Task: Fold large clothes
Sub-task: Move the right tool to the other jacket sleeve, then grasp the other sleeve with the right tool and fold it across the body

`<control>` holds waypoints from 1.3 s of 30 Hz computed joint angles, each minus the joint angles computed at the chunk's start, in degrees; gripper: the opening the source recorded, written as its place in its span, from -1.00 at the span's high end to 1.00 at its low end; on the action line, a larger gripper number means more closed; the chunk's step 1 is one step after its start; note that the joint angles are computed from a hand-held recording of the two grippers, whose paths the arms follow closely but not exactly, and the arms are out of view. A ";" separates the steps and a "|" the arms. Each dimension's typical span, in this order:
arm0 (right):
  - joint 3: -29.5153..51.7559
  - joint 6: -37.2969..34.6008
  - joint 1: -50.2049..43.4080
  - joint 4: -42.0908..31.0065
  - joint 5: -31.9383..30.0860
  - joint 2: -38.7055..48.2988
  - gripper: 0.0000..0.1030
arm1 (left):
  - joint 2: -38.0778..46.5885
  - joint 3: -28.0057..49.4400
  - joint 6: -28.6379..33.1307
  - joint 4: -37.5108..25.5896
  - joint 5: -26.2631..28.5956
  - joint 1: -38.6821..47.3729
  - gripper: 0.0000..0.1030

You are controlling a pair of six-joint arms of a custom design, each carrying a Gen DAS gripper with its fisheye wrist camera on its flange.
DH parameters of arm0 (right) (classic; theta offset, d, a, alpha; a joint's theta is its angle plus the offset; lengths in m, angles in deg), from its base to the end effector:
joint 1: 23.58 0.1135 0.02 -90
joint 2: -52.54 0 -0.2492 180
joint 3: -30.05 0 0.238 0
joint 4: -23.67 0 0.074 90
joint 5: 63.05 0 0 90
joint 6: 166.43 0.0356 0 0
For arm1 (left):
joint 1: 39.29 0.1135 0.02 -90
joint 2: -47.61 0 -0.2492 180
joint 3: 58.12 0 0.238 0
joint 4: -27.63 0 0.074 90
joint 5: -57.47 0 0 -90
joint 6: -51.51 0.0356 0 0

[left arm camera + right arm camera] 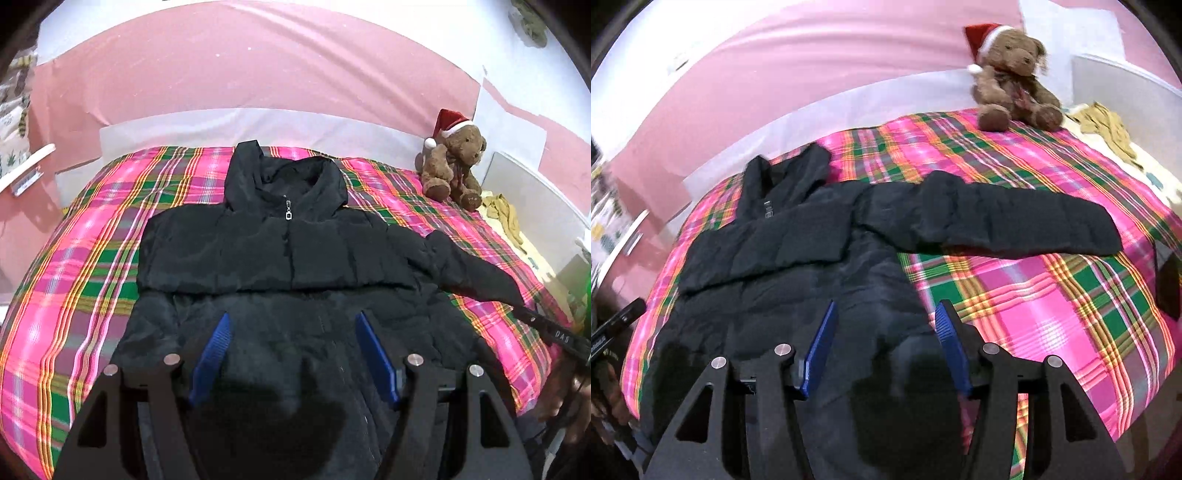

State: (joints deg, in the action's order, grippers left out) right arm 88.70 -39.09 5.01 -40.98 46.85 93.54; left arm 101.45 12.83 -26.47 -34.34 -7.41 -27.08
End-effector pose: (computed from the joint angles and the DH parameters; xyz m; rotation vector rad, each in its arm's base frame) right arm 0.1217 0.0525 0.2706 0.3381 2.3097 0.1564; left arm 0.1750 0.0224 0.3098 0.2066 2.2716 -0.2966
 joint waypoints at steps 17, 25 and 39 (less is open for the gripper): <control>-5.34 -19.36 -55.58 22.07 -32.83 23.35 -0.08 | 26.27 5.70 -4.92 20.26 -10.42 -10.69 -0.39; -3.80 -15.65 -64.19 34.39 -38.65 37.57 -0.09 | 34.02 6.84 -5.48 24.41 -12.21 -10.67 -0.39; 1.45 -14.66 -60.46 36.16 -32.89 38.91 0.76 | 35.08 8.25 -5.72 23.60 -12.24 -9.95 -0.39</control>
State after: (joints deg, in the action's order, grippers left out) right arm 90.15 -53.75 -55.45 -4.82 13.96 132.45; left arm 136.52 21.08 -32.19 -10.74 -19.64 -37.04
